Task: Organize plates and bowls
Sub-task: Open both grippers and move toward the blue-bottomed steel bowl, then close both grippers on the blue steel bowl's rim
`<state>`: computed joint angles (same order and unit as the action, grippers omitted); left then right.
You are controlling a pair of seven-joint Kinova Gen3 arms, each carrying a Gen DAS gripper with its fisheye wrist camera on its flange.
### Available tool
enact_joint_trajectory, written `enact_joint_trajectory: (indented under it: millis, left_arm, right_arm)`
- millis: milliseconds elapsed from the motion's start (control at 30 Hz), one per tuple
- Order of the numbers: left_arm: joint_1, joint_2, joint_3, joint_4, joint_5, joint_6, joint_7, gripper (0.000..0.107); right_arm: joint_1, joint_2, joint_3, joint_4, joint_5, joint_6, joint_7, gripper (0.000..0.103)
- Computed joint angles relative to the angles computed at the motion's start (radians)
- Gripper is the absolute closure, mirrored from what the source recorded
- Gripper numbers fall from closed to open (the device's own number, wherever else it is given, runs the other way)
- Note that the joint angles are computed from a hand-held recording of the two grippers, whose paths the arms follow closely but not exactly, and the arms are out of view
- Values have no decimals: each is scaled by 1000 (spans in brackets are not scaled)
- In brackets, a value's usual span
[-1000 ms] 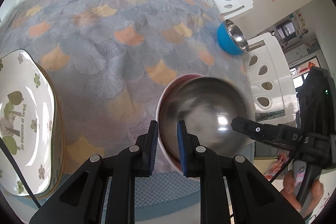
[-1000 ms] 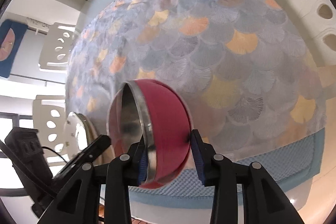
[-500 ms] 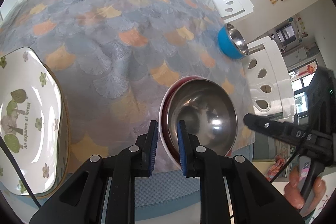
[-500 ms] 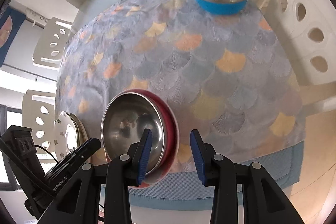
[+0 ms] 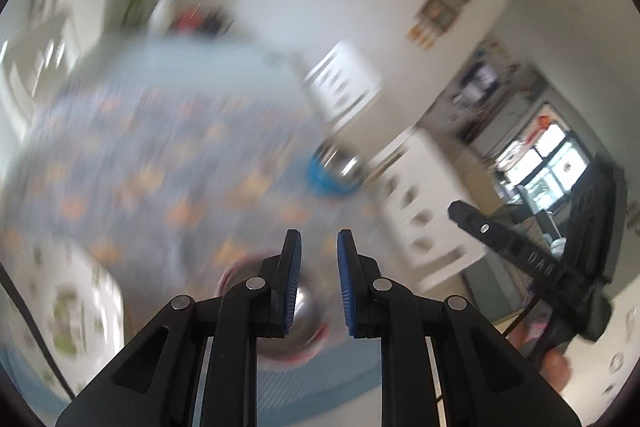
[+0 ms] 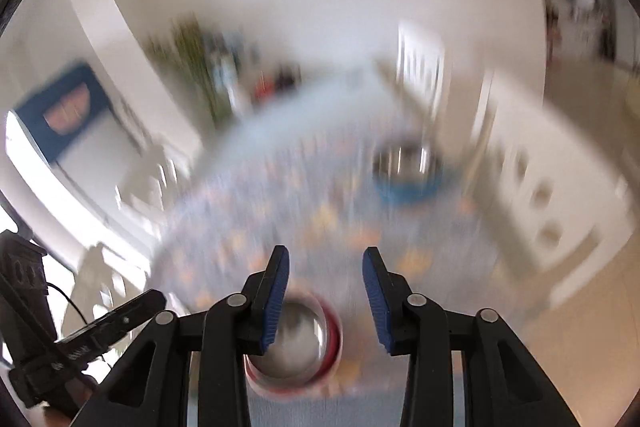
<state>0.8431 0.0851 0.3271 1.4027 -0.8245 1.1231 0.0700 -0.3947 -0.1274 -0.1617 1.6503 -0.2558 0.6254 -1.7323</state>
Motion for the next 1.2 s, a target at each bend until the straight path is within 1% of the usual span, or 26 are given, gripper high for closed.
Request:
enact_joint_trajectory:
  millis: [33,67,100,133,167,200,233,267,300,333,367,400,433,467,567,600,633,667,700,733,767,867,967,1067,1133,1200]
  left_arm:
    - [12,13,-5,-46,-41,7,-39,92]
    - [34,30,-24,-93,-81,15,-64,92]
    - [38,50,-29,-139,-118,14,-92,92]
    - [34,72,-29,-185,-139,23,-119,90]
    - [21,94,-27,-232,-153,14,-159,78]
    - [8,123,-37,-278,-163,-3,-200,70]
    - [12,153,-64,-324,-157,-3,-240,66]
    - [12,189,-101,-371,-137,-13,-281,62]
    - [5,222,-126,-417,-101,-13,-322,61]
    - [-19,258,-134,-463,-60,-11,-362,61]
    - [-57,303,-124,-510,-19,-4,-387,61]
    - [-103,350,-101,-556,21,10,-401,61]
    - [-149,396,-71,-599,62,28,-412,62]
    - [-196,430,-39,-624,103,33,-417,64]
    - [-335,520,49,-613,225,-21,-357,75]
    - [-376,536,76,-596,265,-51,-346,75]
    - [-404,547,85,-568,306,-83,-328,77]
    - [-418,556,75,-546,346,-112,-314,77]
    - [-423,569,52,-533,386,-136,-309,77]
    - [-409,576,17,-528,427,-144,-309,77]
    - [-397,590,-16,-539,468,-148,-319,77]
    - [-356,631,-125,-583,589,-137,-362,77]
    - [-340,671,-166,-632,640,-108,-378,77]
    - [-336,702,-194,-659,689,-92,-388,77]
    - [-338,715,-208,-664,724,-93,-401,77]
    - [-332,724,-230,-673,750,-85,-409,77]
  right_arm:
    - [27,-32,-18,8,32,-41,-21,49]
    - [59,-53,-42,14,73,-81,-57,47]
    - [74,-58,-48,17,100,-122,-83,47]
    - [74,-53,-35,16,111,-159,-99,47]
    - [58,-35,-4,5,106,-180,-102,47]
    - [56,-15,12,-10,94,-185,-101,47]
    - [58,22,33,-37,70,-179,-98,47]
    - [62,54,46,-57,52,-174,-97,47]
    - [83,98,44,-88,36,-158,-101,47]
    - [86,144,58,-120,15,-137,-98,47]
    - [108,185,55,-153,-13,-107,-83,47]
    - [111,231,66,-180,-35,-91,-81,47]
    - [119,278,70,-210,-58,-72,-70,47]
    - [140,323,55,-245,-65,-50,-66,47]
    - [177,445,27,-343,-55,9,-59,48]
    - [172,491,36,-383,-60,32,-47,53]
    - [184,530,27,-426,-61,71,-35,57]
    - [179,577,37,-464,-62,95,-28,59]
    - [187,619,28,-510,-67,130,-21,59]
    - [196,645,15,-536,-62,154,-24,59]
    - [193,686,20,-577,-66,183,-24,59]
    - [205,757,2,-647,-67,239,-10,59]
    - [193,819,0,-717,-60,285,0,60]
    - [165,870,14,-788,-35,330,-6,65]
    - [156,901,15,-831,-26,355,-1,73]
    - [146,924,19,-864,-16,380,-2,79]
